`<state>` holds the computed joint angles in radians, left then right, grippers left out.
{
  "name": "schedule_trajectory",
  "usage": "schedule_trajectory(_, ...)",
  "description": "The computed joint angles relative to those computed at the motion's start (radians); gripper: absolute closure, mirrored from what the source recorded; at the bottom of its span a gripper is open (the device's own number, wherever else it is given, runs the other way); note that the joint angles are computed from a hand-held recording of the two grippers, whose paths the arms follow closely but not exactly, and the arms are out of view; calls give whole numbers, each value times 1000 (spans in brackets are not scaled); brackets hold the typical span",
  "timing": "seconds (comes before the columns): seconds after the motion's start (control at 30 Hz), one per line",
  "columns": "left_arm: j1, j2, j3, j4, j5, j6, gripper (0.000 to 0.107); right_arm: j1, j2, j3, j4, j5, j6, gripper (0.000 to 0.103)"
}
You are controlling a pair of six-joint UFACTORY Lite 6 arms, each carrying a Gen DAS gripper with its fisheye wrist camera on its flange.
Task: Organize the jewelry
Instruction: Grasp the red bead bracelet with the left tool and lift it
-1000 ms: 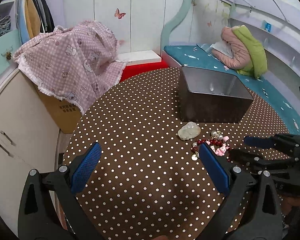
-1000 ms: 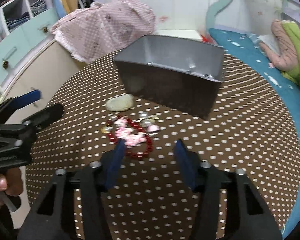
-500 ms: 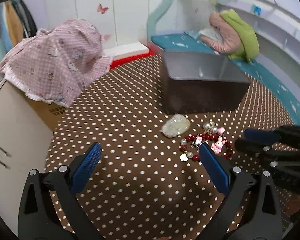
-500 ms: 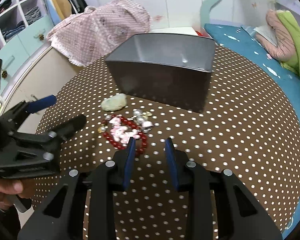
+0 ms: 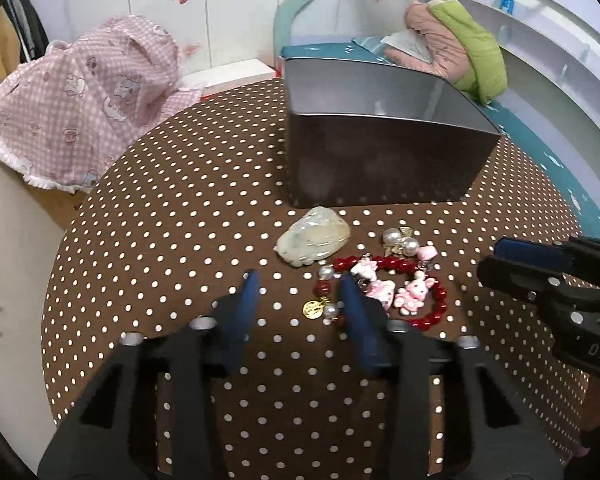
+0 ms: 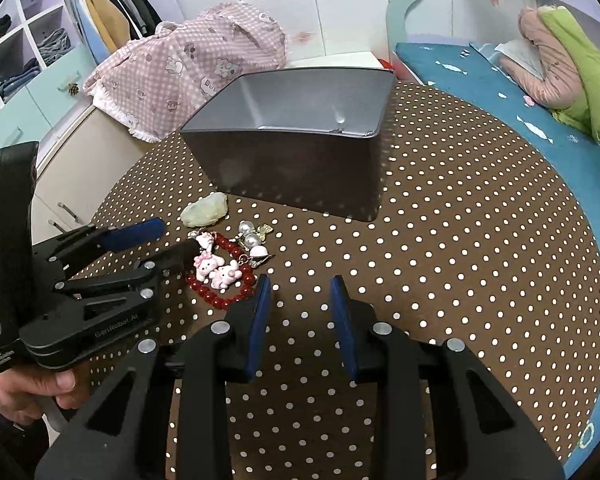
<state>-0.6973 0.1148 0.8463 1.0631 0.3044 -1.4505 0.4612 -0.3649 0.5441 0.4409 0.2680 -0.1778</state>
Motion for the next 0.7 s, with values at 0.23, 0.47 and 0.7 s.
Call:
schedule_trajectory(0.23,20,-29,-28,-75,-170,49,99,-31,-15,-12,82,11,-92,74)
schedule_trajectory(0.47,-14,-257,-92,-116,-169,99,99,-46,-33,-16,88,20,-105,74)
schedule_trajectory(0.7,-75,-436,-87,-241,-53,243,99,-9,-4,-5,94,1,-105,74)
